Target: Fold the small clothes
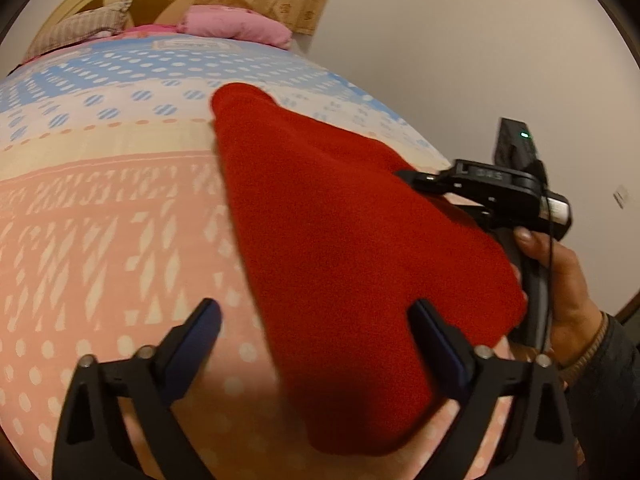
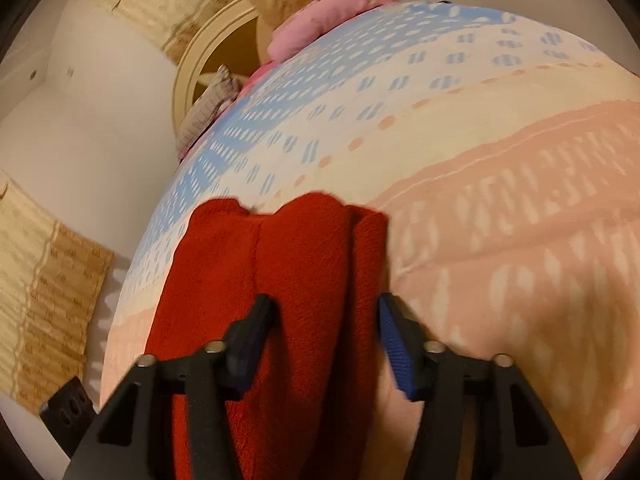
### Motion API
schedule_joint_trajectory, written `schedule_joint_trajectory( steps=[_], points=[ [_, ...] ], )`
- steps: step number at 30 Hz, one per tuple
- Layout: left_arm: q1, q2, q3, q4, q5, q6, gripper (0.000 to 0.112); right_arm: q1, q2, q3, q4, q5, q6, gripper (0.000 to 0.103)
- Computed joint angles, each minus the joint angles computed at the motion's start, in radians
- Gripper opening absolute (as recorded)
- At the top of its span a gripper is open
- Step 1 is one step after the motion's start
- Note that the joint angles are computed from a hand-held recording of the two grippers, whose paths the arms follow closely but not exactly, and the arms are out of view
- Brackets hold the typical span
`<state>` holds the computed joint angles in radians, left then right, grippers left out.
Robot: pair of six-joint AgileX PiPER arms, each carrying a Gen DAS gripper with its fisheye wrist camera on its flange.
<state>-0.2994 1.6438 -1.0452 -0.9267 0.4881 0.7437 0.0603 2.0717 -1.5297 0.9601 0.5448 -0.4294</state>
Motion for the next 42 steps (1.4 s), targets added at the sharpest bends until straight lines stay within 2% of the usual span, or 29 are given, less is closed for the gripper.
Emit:
schedule_joint_trajectory(
  steps=[2,4,14,24,32,42],
  points=[
    [0.004,0.003,-0.005,-0.027,0.028,0.036,0.083,-0.004,0.005,0.004,0.042,0.007,-0.042,0.041],
    [0.013,0.006,-0.007,-0.063,0.059,0.065,0.076,-0.02,0.011,0.02,0.138,0.037,-0.125,0.03],
    [0.003,-0.047,0.026,-0.045,0.042,0.021,0.05,-0.01,-0.052,0.134,0.3,-0.023,-0.302,0.022],
    [0.022,-0.105,0.041,0.009,0.062,-0.04,0.044,0.014,-0.133,0.22,0.419,-0.034,-0.419,0.019],
    [0.07,-0.186,0.083,0.0,0.109,-0.018,0.042,0.05,-0.188,0.29,0.541,-0.023,-0.533,0.018],
    [0.141,-0.285,0.136,-0.017,0.155,0.013,0.041,0.144,-0.23,0.289,0.53,-0.032,-0.531,0.018]
  ],
)
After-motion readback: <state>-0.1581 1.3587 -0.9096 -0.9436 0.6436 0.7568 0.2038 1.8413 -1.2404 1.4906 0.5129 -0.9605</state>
